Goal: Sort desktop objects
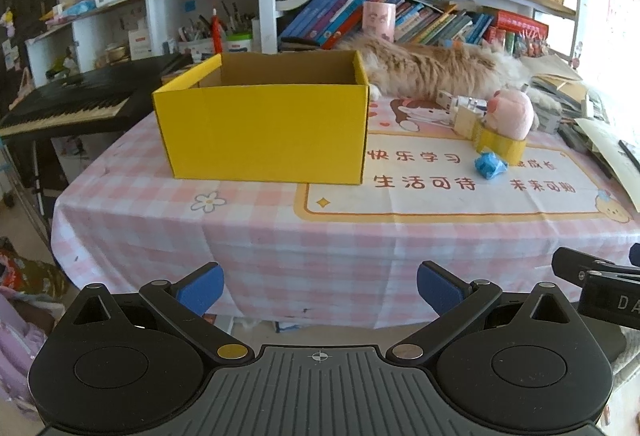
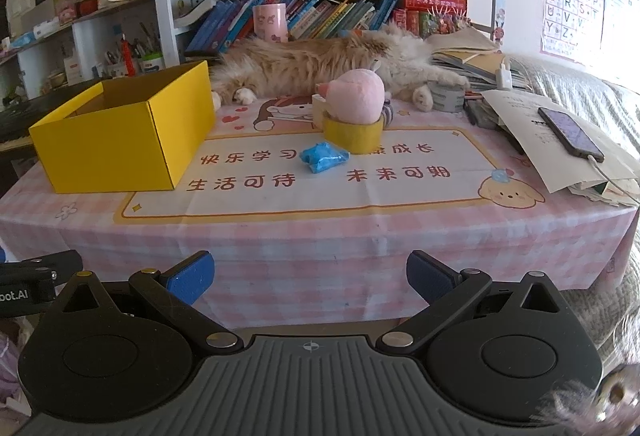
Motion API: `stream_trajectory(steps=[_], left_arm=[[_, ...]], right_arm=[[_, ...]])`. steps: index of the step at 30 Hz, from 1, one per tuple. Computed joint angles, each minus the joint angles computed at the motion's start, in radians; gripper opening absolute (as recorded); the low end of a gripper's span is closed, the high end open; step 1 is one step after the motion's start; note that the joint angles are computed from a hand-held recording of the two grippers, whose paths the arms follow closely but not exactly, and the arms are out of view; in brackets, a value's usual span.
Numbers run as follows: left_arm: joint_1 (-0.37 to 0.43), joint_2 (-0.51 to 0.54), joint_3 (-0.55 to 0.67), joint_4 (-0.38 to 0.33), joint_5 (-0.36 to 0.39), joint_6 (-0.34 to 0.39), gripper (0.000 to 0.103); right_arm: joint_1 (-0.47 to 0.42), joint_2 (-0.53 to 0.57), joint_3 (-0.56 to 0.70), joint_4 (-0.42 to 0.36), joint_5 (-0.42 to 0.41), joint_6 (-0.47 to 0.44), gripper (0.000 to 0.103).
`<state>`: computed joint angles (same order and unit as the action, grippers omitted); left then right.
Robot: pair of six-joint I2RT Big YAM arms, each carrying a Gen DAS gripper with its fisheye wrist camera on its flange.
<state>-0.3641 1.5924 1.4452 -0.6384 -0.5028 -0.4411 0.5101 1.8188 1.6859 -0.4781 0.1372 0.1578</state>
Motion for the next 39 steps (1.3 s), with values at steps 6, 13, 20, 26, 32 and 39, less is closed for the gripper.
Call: stream_trajectory(steps=[6, 13, 20, 26, 32, 39], left_arm=[[0.000, 0.006, 0.005, 0.001, 0.004, 0.009, 0.103], [0.003, 0.006, 0.003, 0.027, 0.030, 0.033, 0.103], [0.008, 0.017, 0.011, 0.049, 0.066, 0.058, 0.103], [0.012, 0.042, 0.036, 0.050, 0.100, 0.068, 0.103], [0.010, 0.093, 0.102, 0.023, 0.131, 0.083, 0.103], [0.005, 0.176, 0.206, 0.014, 0.173, 0.110, 0.103]], right_arm=[[-0.005, 0.007, 0.013, -0.025, -0.004, 0.024, 0.103], [-0.016, -0.002, -0.002, -0.001, -0.053, 0.041, 0.103], [-0.009, 0.003, 0.002, 0.009, -0.017, 0.013, 0.103], [-0.013, 0.028, 0.040, -0.034, 0.005, -0.007, 0.103], [-0.047, 0.055, 0.076, -0.060, -0.040, 0.002, 0.103], [-0.081, 0.096, 0.152, -0.100, -0.027, -0.002, 0.103]])
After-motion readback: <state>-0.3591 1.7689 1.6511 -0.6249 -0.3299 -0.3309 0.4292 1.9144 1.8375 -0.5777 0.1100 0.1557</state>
